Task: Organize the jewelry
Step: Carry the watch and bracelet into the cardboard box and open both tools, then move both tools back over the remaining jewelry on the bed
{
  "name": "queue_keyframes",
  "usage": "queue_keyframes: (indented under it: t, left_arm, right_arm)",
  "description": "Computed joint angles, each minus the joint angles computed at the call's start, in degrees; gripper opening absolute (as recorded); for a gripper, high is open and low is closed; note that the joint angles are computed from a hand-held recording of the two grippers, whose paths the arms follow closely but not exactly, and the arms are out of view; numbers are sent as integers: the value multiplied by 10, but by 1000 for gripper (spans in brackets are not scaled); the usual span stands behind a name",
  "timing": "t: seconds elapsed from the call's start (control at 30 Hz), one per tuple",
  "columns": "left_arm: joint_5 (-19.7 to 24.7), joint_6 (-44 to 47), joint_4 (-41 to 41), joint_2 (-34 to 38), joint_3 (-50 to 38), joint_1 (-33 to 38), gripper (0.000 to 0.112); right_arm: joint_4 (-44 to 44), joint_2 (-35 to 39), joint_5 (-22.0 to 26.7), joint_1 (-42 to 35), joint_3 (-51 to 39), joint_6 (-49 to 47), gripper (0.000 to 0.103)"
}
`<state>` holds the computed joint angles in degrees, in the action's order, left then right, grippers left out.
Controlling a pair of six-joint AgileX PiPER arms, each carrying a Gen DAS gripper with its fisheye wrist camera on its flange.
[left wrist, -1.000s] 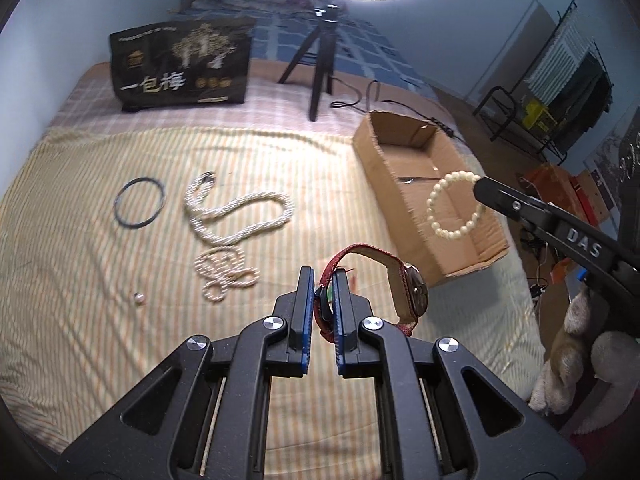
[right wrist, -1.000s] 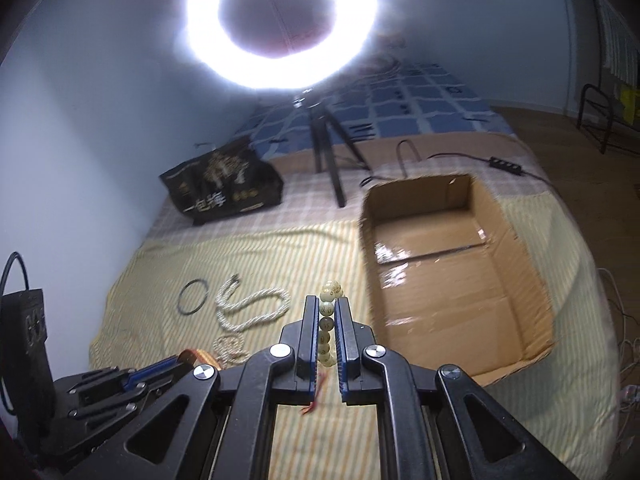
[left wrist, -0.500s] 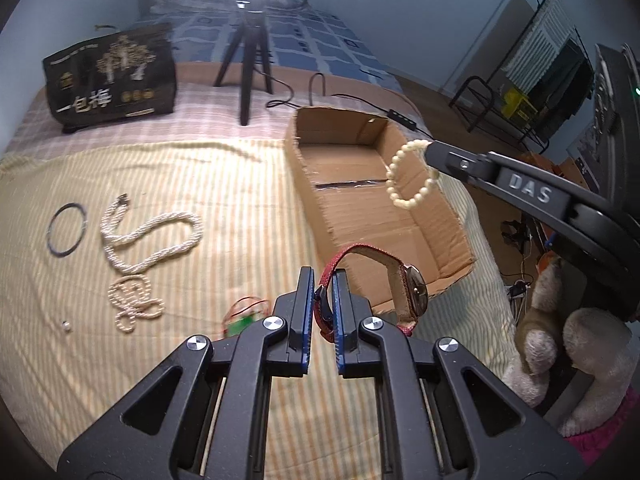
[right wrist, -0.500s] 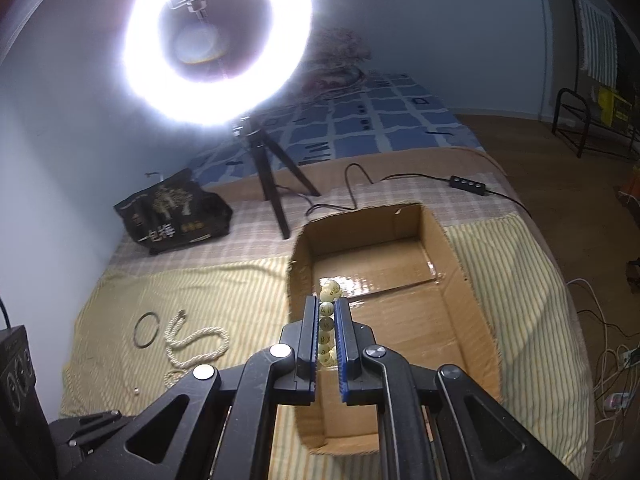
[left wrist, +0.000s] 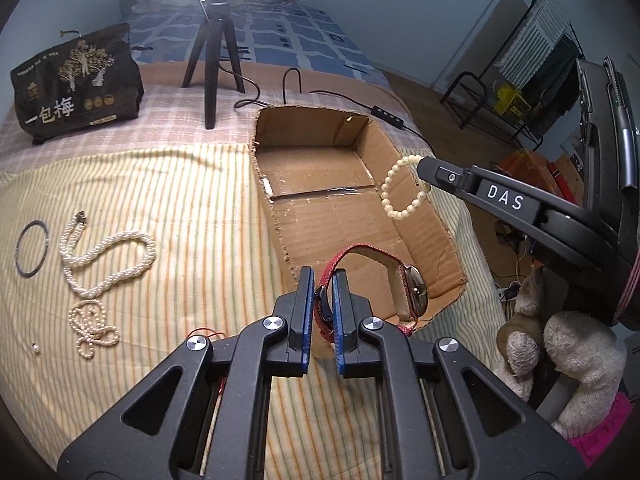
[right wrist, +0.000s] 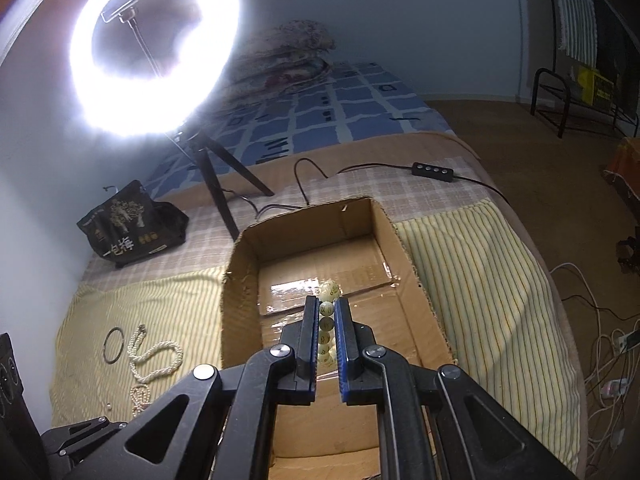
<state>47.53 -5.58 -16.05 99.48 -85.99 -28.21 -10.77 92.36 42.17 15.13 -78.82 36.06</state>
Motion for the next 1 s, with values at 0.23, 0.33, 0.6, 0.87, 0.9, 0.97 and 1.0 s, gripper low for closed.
queue_keyframes:
  t: [0.23, 0.33, 0.6, 0.87, 0.9, 0.97, 1.0]
  left_arm:
    - [-6, 20, -26, 15, -7, -7, 7]
    - [-16, 29, -28, 15, -2, -11, 12]
    - [-39, 30, -40, -5, 19, -3, 61]
    - [-26, 44, -35, -20, 29, 10, 61]
    - [-25, 46, -33, -23, 31, 11, 61]
    - [-25, 51, -31, -31, 38, 15, 61]
    - [-25, 53, -29, -35, 42, 16, 61]
  right_arm:
    - [-5, 6, -3, -10, 2, 5, 5]
    - [-4, 6, -8, -16, 8, 5, 6]
    - [-35, -4, -5, -14, 19, 49, 78]
    - [-65, -10, 13, -5, 18, 80, 86]
    - [-68, -10, 16, -2, 17, 83, 86]
    - [-73, -14, 21, 3, 17, 89, 86]
    - [-78, -16, 23, 7, 17, 93, 86]
